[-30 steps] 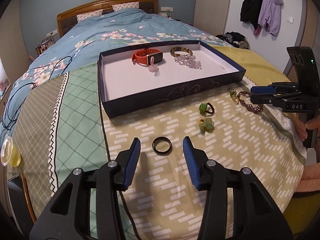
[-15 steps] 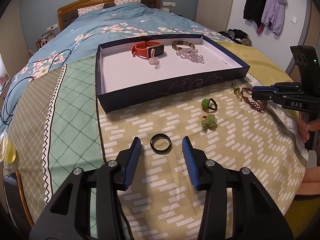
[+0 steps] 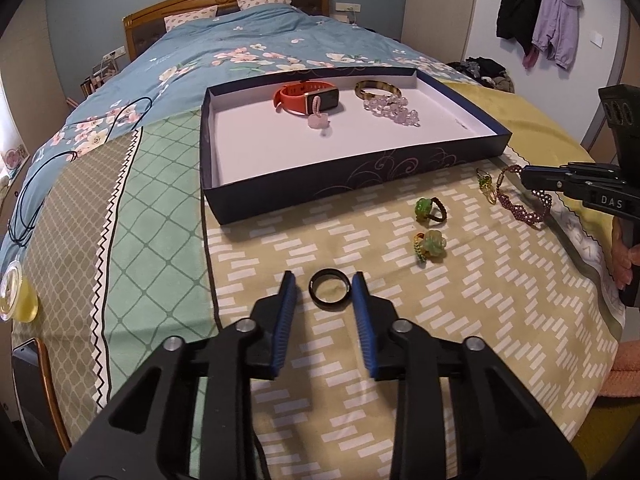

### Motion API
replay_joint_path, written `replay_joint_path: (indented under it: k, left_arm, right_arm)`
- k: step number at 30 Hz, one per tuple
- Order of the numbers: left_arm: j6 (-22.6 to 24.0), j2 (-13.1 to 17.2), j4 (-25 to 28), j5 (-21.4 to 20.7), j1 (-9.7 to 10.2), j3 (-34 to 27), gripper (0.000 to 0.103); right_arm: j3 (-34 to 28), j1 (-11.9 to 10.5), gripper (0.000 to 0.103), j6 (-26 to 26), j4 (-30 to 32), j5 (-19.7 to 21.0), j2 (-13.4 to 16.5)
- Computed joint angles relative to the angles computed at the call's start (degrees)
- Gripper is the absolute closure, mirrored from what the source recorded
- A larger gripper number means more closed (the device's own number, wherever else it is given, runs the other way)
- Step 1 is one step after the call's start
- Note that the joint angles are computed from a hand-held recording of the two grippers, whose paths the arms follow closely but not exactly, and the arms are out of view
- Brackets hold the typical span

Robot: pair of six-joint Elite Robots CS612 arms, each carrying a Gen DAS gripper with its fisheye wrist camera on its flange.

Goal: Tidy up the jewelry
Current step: 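Grasp the dark red beaded bracelet with the right tool while the left tool grasps the black ring, then carry the red bracelet and black ring over the box tray with both tools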

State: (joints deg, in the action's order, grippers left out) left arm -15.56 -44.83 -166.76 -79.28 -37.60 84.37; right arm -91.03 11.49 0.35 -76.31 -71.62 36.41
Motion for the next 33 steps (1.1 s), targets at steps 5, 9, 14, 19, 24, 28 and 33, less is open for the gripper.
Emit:
replay_joint_path:
  k: [5, 9, 14, 19, 24, 28, 33]
  left_arm:
    - [-0.2, -0.1, -0.2, 0.8, -0.13, 0.3, 0.081]
    - [-0.6, -0.3, -0.9, 0.9, -0.21, 0.7, 0.081]
    - [-0.7, -0.6, -1.7, 0.5, -0.29, 1.2, 0.081]
    - [-0.3, -1.0, -3.2, 0.3, -0.46, 1.7, 0.081]
    - [-0.1, -1.3, -4.2, 0.1, -0.52, 1.9, 0.081]
    - [0.0, -1.4, -4.7, 0.2, -0.59, 2.0, 0.081]
    - [0.0, -1.3, -5.0, 0.0, -0.59, 1.9, 0.081]
  right_arm:
    - [-0.2, 0.1, 0.101, 0.3, -1.0, 0.3, 0.0]
    - [-0.4, 0.1, 0.101, 0.2, -1.8, 0.4, 0.0]
    - [-0.5, 0.3, 0.101, 0.3, -3.0, 0.4, -0.1]
    - [-0.4, 0.3, 0.101, 0.6, -4.0, 0.9, -0.2]
    - [-0.4, 0.4, 0.101, 0.6, -5.0, 1.3, -0.3]
    - [-0.2, 0.4, 0.101, 0.8, -5.8, 1.8, -0.4]
    - [0.0, 0.5, 0.101, 0.8, -6.3, 2.2, -0.5]
